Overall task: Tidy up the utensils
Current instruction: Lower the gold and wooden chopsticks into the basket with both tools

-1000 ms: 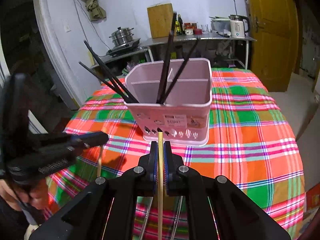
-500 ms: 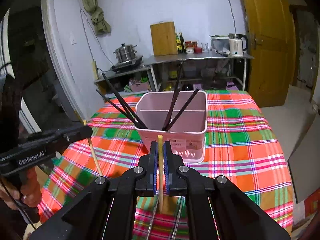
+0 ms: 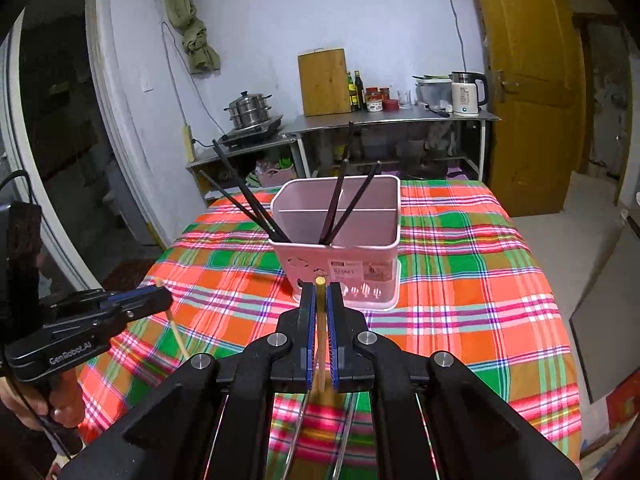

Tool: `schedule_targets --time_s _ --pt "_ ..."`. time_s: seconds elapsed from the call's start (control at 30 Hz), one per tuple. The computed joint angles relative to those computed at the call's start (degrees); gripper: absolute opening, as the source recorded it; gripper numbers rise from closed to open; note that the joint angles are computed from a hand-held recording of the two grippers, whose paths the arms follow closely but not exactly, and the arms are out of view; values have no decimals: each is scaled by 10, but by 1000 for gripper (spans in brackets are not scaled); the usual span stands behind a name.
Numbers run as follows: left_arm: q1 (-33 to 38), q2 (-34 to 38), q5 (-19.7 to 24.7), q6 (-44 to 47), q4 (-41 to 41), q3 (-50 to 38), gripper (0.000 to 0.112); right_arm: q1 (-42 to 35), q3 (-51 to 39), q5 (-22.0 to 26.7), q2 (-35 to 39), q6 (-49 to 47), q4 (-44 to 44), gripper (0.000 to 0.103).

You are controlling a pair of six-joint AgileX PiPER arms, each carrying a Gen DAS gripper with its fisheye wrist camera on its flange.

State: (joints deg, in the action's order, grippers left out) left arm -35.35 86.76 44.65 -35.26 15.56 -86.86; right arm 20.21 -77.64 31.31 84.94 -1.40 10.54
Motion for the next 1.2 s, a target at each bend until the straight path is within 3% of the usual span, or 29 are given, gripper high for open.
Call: schedule_targets --time_s 0.3,0.6,0.9,1.2 --pt "-51 -42 51 -34 42 17 6 13 42 2 -41 17 -23 5" --pt "-67 -60 116 -32 24 9 6 20 61 34 -67 39 -57 5" --pt "-36 -28 104 -20 2 -31 5 18 68 11 -80 45 -57 5" --pt "3 29 72 11 -31 -126 5 9 13 -13 -51 42 -44 5"
